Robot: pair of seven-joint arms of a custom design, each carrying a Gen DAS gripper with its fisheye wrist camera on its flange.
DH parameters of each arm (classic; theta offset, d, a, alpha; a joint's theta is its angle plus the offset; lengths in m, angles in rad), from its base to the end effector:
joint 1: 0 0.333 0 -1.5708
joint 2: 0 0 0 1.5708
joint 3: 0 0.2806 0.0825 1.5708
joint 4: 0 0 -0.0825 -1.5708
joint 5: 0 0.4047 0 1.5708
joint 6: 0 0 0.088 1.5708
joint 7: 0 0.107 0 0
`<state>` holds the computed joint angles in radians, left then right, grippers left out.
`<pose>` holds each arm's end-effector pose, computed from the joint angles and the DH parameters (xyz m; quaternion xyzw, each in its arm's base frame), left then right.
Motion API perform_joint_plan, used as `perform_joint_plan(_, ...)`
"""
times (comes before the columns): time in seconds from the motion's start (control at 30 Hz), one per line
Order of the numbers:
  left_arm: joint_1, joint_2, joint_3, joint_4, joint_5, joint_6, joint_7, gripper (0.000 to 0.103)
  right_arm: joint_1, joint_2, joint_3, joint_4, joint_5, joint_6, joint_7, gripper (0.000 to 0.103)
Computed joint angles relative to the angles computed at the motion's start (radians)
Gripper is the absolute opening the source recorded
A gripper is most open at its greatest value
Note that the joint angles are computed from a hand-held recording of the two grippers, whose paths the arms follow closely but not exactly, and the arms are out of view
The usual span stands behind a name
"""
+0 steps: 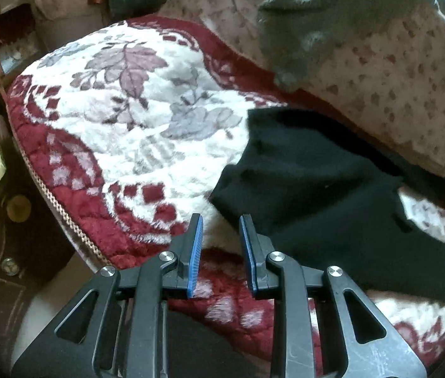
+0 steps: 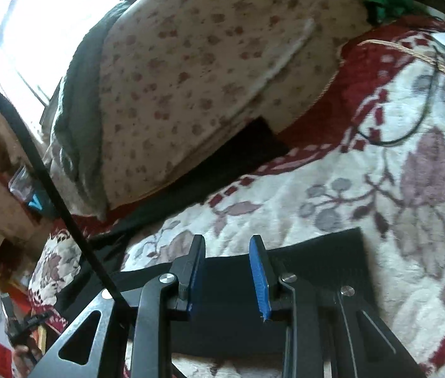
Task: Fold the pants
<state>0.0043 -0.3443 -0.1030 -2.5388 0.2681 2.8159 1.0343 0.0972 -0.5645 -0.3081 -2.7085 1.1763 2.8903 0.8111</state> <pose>0.4890 -0.0615 0.4171 -0.7364 0.5987 -0.2242 0.2215 0.4072 -0.1341 0.3960 -0.4385 0.7720 -0.1226 0.4436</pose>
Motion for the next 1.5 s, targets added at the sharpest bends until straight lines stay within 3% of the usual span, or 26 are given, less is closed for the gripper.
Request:
perform_joint_plan(0.17, -0.069, 0.038, 0.025, 0.048, -0.085, 0.029, 0.068, 0.023, 0.033, 0.035, -0.009, 0.038, 0.047, -0.034, -0.042, 0.038)
perform_joint_plan(0.43, -0.163, 0.185, 0.027, 0.201, -0.308, -0.004, 0.232, 0.023, -0.004, 0.161, 0.017, 0.14, 0.128, -0.145, -0.063, 0.042)
perform_joint_plan(0.63, -0.155, 0.29, -0.023, 0.304, -0.359, -0.011, 0.268, 0.023, -0.062, 0.273, 0.063, 0.219, 0.147, -0.192, -0.053, 0.046)
perform_joint_plan(1.07, -0.114, 0.533, -0.101, 0.58, -0.4, -0.108, 0.292, 0.023, -0.201, 0.572, 0.13, 0.464, 0.279, -0.367, -0.005, 0.05)
perform_joint_plan(1.33, -0.1, 0.681, -0.121, 0.755, -0.382, -0.172, 0.251, 0.023, -0.286, 0.747, 0.185, 0.635, 0.298, -0.398, 0.08, 0.05)
perform_joint_plan(1.5, -0.103, 0.763, -0.115, 0.86, -0.351, -0.204, 0.198, 0.024, -0.319, 0.835, 0.217, 0.742, 0.241, -0.388, 0.124, 0.05)
